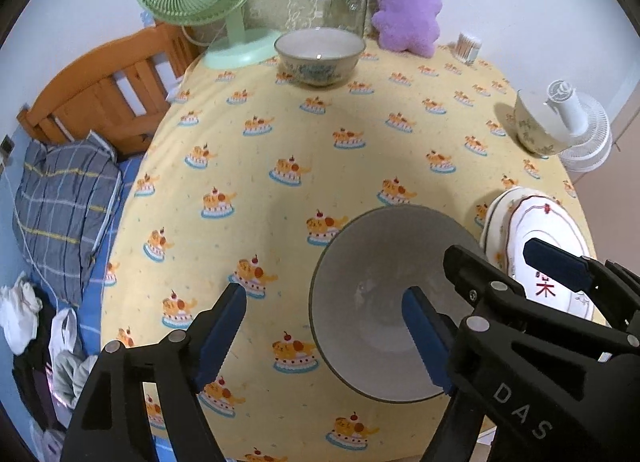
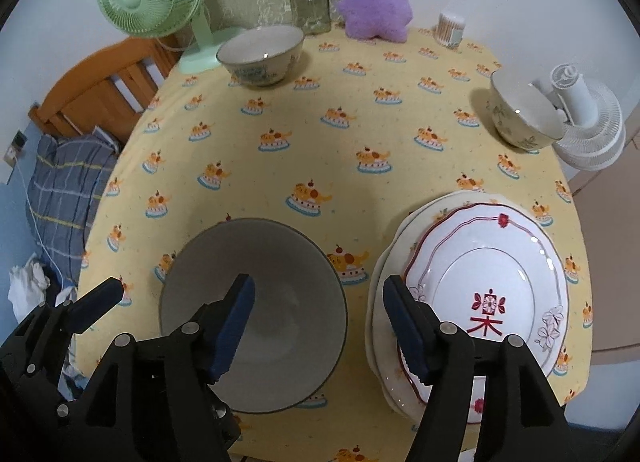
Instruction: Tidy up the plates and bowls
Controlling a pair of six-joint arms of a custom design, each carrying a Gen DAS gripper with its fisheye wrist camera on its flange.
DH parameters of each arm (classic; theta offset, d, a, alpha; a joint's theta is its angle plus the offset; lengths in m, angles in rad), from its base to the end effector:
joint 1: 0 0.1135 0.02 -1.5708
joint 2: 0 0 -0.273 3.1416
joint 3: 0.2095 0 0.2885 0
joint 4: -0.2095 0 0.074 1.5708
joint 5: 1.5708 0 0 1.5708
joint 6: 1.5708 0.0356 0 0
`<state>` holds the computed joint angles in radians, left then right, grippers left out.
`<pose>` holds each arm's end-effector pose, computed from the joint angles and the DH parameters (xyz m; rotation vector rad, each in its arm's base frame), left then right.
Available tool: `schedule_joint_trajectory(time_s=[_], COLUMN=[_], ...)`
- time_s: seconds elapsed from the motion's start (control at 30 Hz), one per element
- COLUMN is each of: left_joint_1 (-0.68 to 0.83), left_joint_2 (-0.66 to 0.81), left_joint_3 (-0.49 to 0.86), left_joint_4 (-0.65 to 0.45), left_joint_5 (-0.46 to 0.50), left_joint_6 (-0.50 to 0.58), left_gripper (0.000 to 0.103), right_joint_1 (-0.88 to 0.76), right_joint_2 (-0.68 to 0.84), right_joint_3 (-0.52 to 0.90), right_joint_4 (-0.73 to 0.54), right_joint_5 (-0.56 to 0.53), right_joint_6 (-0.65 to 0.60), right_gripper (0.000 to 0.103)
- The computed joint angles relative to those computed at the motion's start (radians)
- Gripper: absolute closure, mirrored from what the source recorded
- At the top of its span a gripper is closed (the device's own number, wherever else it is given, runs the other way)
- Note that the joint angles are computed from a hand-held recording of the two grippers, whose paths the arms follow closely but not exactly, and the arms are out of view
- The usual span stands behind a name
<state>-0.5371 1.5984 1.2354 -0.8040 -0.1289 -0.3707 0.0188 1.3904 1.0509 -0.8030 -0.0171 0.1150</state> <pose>0.3079 -0.1780 0.2418 0.1904 2.7155 -0.0864 0.3025 0.0063 0.2450 0.1255 2.7118 0.0626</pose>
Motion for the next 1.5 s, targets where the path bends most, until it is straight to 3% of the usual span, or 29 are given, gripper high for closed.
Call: schedule_joint_trajectory(time_s=[0.33, 0.6, 1.07, 1.33, 1.5], left_joint_1=[0.055, 0.075, 0.072, 0.089, 0.107], left_joint_2=[-0.043, 0.048, 0.421, 0.609, 0.726], left_joint_3=[0.060, 0.205, 0.649, 0.901, 1.051], left_joint_4=[0.009, 0.006, -0.079, -0.156, -0.197], left_joint_5=[0.027, 0.010, -0.104, -0.166, -0.180], left_joint_6=[0.119, 0.128, -0.021, -0.071, -0.079], left_gripper=[0.022, 0.022, 0.025, 0.027, 0.034], right_joint_1=[0.064, 0.039, -0.070, -0.085, -0.080], right_joint_2=[-0.032, 0.066, 0.470, 0.687, 0.816], right_joint_3=[0.089, 0.233, 0.654, 0.911, 1.068], right_joint_4=[-0.032, -0.018, -0.021, -0.054, -0.082], right_joint_5=[0.088, 0.075, -0.069, -0.129, -0.141], right_joint_6=[0.102, 0.059, -0.167, -0.227, -0.231], right_gripper=[0.033, 0.033, 0.033, 0.033, 0.033])
